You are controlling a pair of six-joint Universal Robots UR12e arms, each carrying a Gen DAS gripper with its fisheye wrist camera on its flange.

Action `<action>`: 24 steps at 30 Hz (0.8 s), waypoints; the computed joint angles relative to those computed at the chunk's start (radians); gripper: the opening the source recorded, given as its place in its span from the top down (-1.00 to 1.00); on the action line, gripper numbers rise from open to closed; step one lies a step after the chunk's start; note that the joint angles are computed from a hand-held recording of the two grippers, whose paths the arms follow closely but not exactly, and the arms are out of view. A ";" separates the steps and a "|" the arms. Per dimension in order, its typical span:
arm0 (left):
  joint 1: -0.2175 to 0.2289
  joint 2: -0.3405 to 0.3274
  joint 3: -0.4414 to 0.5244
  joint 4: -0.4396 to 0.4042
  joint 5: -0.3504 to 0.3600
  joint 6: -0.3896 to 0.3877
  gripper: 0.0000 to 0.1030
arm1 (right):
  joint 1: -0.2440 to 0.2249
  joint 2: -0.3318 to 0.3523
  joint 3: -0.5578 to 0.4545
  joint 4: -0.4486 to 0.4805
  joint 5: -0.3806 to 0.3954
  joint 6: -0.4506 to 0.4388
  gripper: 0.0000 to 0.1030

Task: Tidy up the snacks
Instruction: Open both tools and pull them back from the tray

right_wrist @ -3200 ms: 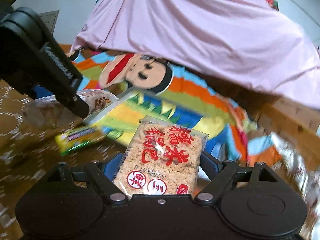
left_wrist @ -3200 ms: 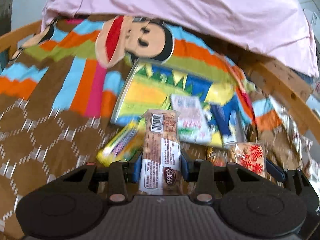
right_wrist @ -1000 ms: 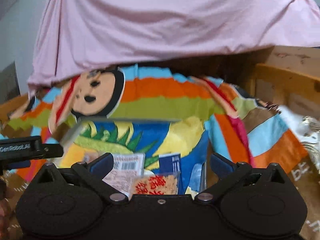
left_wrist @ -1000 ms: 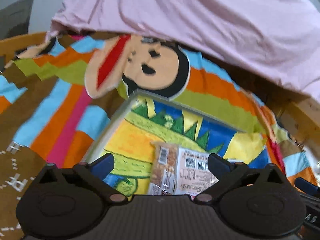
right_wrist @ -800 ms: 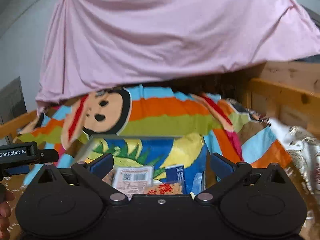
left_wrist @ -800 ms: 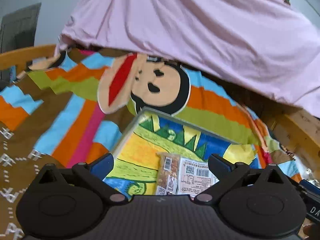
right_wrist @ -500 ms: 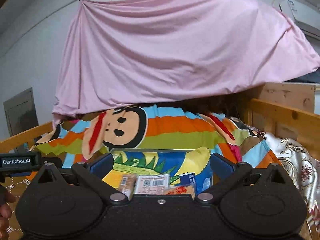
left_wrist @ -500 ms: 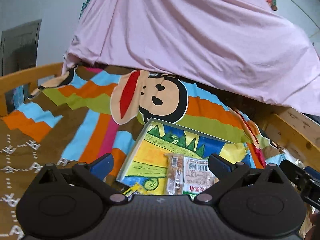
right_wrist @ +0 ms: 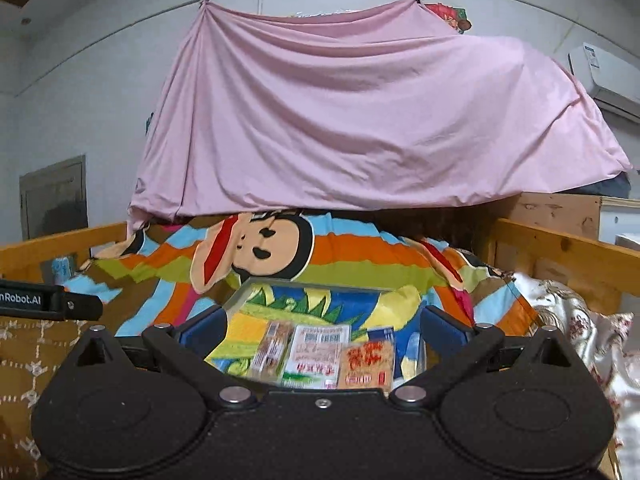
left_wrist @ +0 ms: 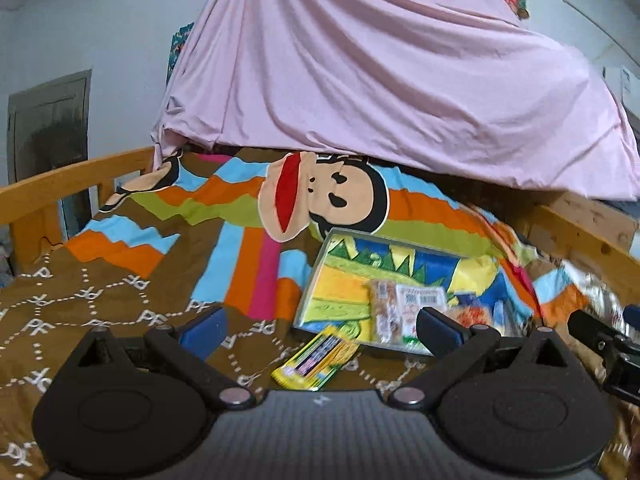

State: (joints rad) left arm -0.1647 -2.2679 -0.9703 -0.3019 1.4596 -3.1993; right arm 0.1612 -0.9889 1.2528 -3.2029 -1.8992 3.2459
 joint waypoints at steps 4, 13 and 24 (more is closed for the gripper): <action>0.011 0.041 -0.081 0.026 0.003 0.052 -0.99 | 0.018 -0.024 0.044 0.019 -0.011 0.010 -0.99; 0.033 0.086 -0.185 0.000 -0.011 0.108 -0.99 | 0.050 -0.063 0.097 0.178 0.006 0.040 -0.99; 0.032 0.077 -0.188 -0.068 -0.023 0.220 -0.99 | 0.049 -0.050 0.060 0.381 0.048 0.083 -0.99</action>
State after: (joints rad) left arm -0.1323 -2.1905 -1.1583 -0.3695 1.4369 -2.9797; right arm 0.2099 -1.0387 1.3126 -2.8219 -1.8508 3.3292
